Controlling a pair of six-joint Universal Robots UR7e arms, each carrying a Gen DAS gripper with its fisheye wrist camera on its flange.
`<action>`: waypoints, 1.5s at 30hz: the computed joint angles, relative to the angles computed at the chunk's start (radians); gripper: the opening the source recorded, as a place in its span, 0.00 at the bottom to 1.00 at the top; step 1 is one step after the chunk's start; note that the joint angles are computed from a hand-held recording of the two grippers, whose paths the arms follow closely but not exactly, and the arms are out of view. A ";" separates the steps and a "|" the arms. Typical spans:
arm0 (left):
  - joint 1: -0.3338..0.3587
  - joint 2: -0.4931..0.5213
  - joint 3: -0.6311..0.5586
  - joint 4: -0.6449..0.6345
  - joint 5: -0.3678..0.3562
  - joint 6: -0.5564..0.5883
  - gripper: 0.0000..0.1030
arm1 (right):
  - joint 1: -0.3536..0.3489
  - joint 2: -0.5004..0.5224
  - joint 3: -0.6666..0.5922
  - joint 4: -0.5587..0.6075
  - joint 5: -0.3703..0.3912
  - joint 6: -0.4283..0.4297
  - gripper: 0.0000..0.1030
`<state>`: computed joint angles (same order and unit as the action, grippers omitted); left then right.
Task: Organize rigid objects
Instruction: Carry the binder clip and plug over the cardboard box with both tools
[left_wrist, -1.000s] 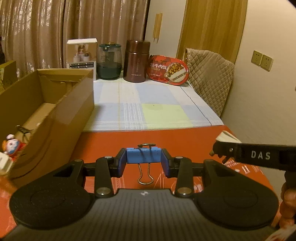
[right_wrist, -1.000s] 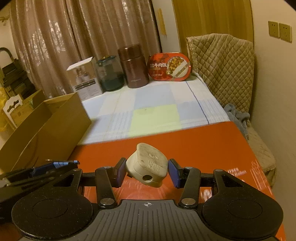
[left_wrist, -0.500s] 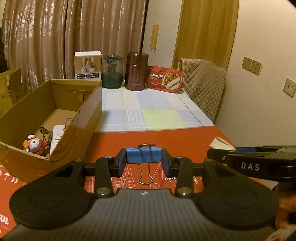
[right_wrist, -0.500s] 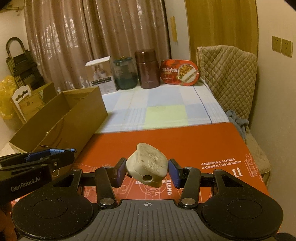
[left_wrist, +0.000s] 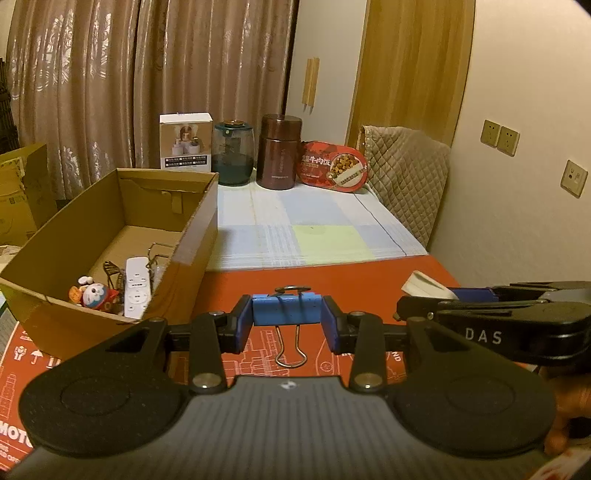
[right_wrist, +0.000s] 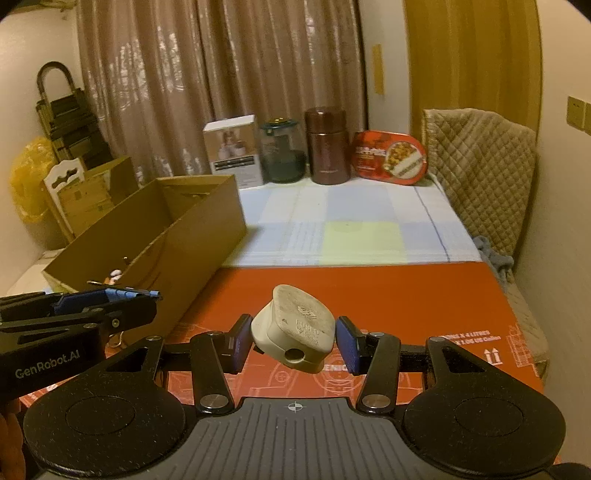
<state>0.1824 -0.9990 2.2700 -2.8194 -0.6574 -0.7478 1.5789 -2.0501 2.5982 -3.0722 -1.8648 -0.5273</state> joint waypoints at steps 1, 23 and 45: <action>-0.002 -0.010 0.003 0.009 0.001 0.000 0.33 | 0.007 0.004 0.000 0.000 0.000 0.004 0.44; 0.047 -0.347 0.073 0.379 0.101 -0.082 0.33 | 0.251 0.340 -0.088 -0.083 -0.018 0.043 0.44; 0.274 -0.353 0.004 0.086 0.096 0.320 0.33 | 0.283 0.642 -0.307 -0.090 0.002 0.004 0.44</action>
